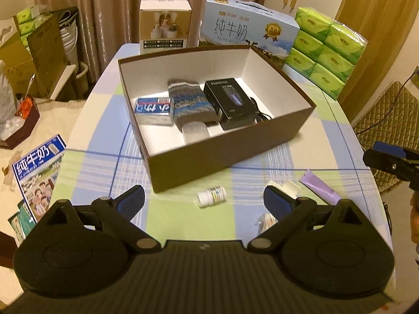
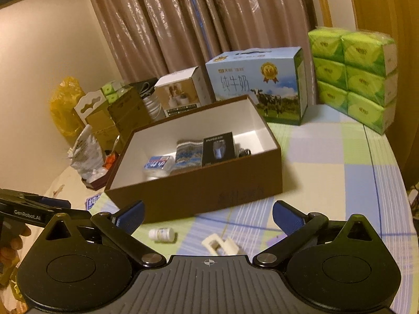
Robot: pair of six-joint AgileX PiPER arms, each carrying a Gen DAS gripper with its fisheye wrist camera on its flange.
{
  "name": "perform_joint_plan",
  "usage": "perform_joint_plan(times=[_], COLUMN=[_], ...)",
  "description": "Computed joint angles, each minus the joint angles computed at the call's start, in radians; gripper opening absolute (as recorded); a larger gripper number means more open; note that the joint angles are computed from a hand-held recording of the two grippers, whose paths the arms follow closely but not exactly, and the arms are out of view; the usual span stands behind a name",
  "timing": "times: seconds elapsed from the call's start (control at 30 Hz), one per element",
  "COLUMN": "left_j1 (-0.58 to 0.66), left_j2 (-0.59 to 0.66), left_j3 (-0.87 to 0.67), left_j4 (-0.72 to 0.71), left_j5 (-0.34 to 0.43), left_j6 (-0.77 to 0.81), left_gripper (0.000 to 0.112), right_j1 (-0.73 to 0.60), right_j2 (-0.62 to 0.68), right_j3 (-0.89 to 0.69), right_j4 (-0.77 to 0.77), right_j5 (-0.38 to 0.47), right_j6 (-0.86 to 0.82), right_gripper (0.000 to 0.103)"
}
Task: Organize objects
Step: 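Lift both tools out of the brown box toward the remaining items, then grasp the cotton swab bag with left tool while right tool grasps the purple tube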
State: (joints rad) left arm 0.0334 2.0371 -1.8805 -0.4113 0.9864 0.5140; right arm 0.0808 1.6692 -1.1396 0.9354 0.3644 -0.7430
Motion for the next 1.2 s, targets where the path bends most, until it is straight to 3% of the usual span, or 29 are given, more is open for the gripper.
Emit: perform_joint_plan(times=[0.37,0.8,1.2], left_j1=[-0.032,-0.078,-0.124], left_j2=[-0.138,-0.212,-0.227], left_j3=[0.26,0.419,0.533], left_j4=[0.004,0.011,0.009], left_j5=[-0.113,-0.153,-0.22], left_j6=[0.018,0.015,0.046], left_gripper=[0.096,0.096,0.096], right_j1=[0.01,-0.003,0.047], right_j2=[-0.079,-0.127,-0.119], right_j3=[0.138,0.262,0.345], right_j4=[-0.077,-0.05,-0.259], right_j5=[-0.037,-0.017,-0.124], right_j6=[0.068,0.046,0.178], right_gripper=[0.101,0.101,0.101])
